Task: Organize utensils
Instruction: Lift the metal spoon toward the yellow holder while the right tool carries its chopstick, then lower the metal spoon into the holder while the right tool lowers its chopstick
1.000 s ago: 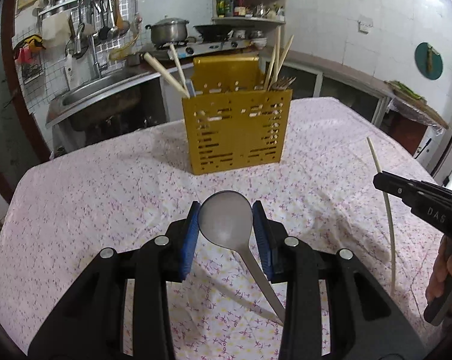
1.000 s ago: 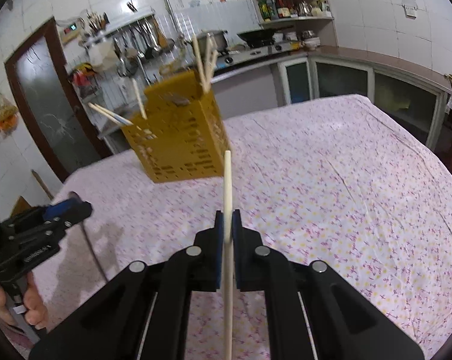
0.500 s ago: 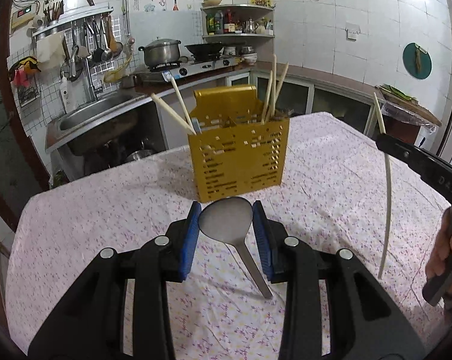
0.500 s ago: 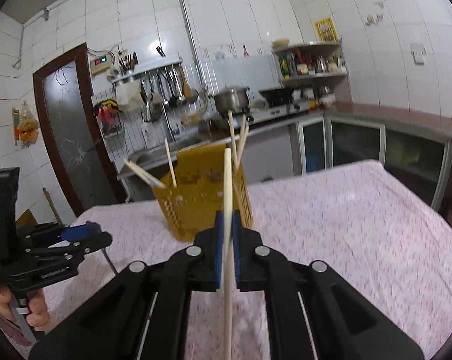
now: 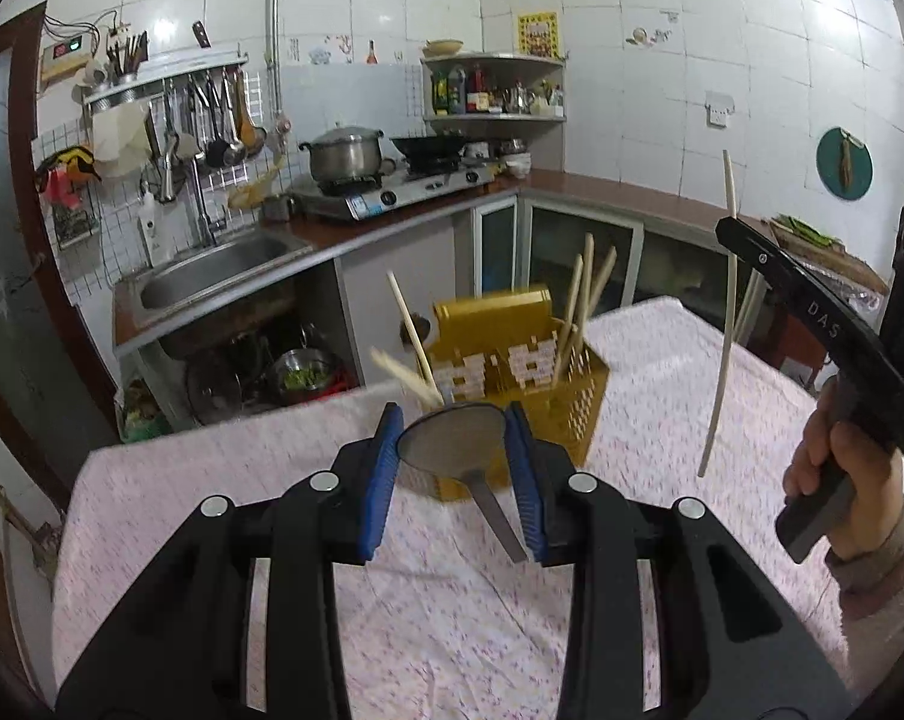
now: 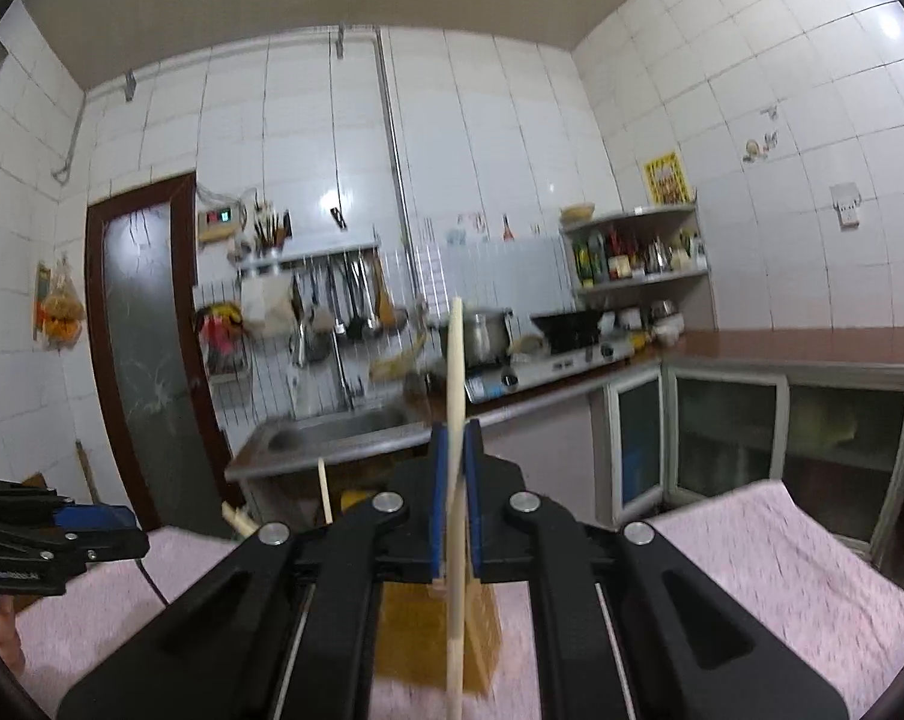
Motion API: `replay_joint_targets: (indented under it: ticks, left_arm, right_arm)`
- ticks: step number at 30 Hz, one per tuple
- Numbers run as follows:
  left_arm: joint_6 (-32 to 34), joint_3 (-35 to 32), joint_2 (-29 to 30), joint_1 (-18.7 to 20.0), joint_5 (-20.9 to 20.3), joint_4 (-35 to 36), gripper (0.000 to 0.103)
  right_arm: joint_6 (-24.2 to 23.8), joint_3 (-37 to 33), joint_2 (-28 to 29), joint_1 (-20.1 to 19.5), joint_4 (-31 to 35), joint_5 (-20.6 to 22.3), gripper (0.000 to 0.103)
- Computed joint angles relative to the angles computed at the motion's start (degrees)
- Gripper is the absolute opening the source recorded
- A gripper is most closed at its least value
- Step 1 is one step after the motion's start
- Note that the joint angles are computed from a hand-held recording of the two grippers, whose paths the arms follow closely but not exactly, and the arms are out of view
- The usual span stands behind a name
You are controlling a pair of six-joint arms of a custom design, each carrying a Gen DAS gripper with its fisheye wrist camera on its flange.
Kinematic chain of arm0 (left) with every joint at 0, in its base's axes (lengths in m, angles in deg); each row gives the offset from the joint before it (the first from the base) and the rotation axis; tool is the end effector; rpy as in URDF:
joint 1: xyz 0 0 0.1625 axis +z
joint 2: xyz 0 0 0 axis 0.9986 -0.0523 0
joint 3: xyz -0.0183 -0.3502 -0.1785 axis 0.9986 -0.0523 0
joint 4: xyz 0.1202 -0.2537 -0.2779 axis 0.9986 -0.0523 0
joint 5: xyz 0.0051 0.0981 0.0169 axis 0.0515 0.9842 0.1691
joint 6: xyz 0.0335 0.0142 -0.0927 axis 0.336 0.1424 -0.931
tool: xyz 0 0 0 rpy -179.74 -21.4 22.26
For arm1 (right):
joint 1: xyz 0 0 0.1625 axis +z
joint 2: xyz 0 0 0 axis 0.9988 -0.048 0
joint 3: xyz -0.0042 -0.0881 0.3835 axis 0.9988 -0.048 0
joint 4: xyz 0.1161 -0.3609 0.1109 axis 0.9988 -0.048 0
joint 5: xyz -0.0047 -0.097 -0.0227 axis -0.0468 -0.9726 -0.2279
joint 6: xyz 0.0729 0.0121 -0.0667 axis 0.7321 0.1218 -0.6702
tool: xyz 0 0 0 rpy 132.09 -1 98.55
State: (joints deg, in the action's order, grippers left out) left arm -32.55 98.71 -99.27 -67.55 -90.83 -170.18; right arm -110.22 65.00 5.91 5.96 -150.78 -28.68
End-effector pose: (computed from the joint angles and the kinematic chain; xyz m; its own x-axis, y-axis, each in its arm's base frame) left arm -0.3512 -0.3647 0.1972 -0.6796 -0.0560 -0.7315 0.6030 0.5252 -0.6005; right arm 0.1901 -0.4646 0.2899 -0.7357 -0.5038 0.4526 -0.5771 0.1166 -0.8083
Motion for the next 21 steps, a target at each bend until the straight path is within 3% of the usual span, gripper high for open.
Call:
replay_joint_targets:
  ticks: [6,9,15,18,21]
  left_arm:
    - [5.35,-6.7,1.41,1.99,3.2,0.3,0.034]
    - [10.02,-9.07,3.35,3.34,6.15,-3.02,0.034]
    - [31.52,-12.11,10.91,6.27,10.47,-24.69,0.034]
    - [42.68,-13.26,14.45,8.35,9.82,-38.57,0.034]
    - [51.33,-13.91,17.32,10.73,7.74,-49.9,0.034]
  right_arm:
    - [1.06,-6.91,3.88,3.44,-0.22,-0.47,0.006]
    - [1.8,-9.93,6.52,4.76,-1.67,-0.09,0.006]
    - [1.59,-14.35,11.47,5.71,-2.49,-0.35,0.006]
    - [4.01,-15.76,13.23,4.94,-2.37,0.88,0.006]
    - [3.07,-16.65,15.17,4.56,-3.6,1.09,0.006]
